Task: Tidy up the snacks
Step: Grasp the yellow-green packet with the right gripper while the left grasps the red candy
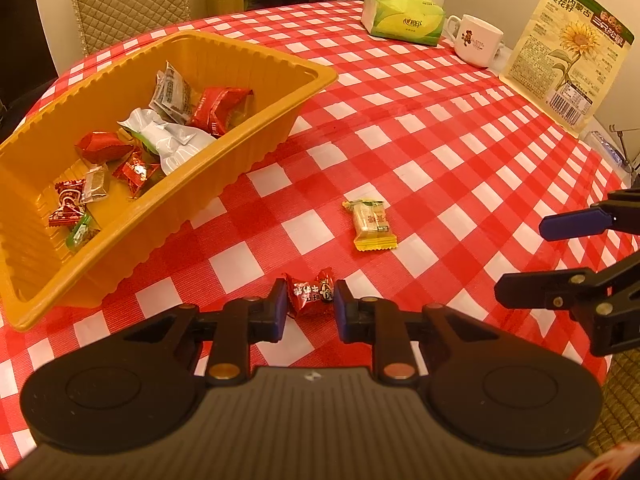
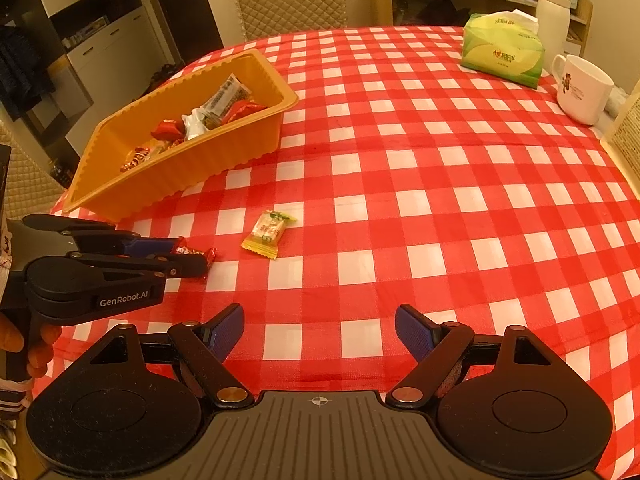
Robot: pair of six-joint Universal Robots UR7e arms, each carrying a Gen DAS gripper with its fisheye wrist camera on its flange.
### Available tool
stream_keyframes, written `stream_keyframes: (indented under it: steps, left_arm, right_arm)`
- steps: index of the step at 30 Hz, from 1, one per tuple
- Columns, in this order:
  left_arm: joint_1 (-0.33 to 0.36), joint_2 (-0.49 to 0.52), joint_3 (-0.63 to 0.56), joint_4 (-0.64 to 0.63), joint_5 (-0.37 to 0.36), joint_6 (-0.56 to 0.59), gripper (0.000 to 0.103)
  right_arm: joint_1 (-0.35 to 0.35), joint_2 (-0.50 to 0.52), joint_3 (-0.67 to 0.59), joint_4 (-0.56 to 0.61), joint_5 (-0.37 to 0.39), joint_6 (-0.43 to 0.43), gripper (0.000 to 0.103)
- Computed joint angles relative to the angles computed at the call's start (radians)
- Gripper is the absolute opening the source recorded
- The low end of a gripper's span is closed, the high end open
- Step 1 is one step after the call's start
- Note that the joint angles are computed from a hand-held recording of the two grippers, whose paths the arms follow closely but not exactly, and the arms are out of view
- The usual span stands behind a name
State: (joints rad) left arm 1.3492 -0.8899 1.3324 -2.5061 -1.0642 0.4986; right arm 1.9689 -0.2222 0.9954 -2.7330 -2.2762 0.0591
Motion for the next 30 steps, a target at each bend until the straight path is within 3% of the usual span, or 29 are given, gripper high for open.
stream_keyframes:
  steps: [10, 18, 30]
  left_arm:
    - [0.01, -0.06, 0.05, -0.025, 0.015, -0.038, 0.02]
    - [0.029, -0.126, 0.102, -0.061, 0.069, -0.093, 0.02]
    - [0.044, -0.188, 0.141, -0.122, 0.14, -0.144, 0.02]
  right_arm:
    - [-0.002, 0.046, -0.08, -0.018, 0.051, -0.068, 0.082]
    - [-0.019, 0.126, -0.225, 0.036, 0.104, -0.106, 0.064]
    - [-0.044, 0.301, -0.563, 0.224, 0.087, -0.071, 0.046]
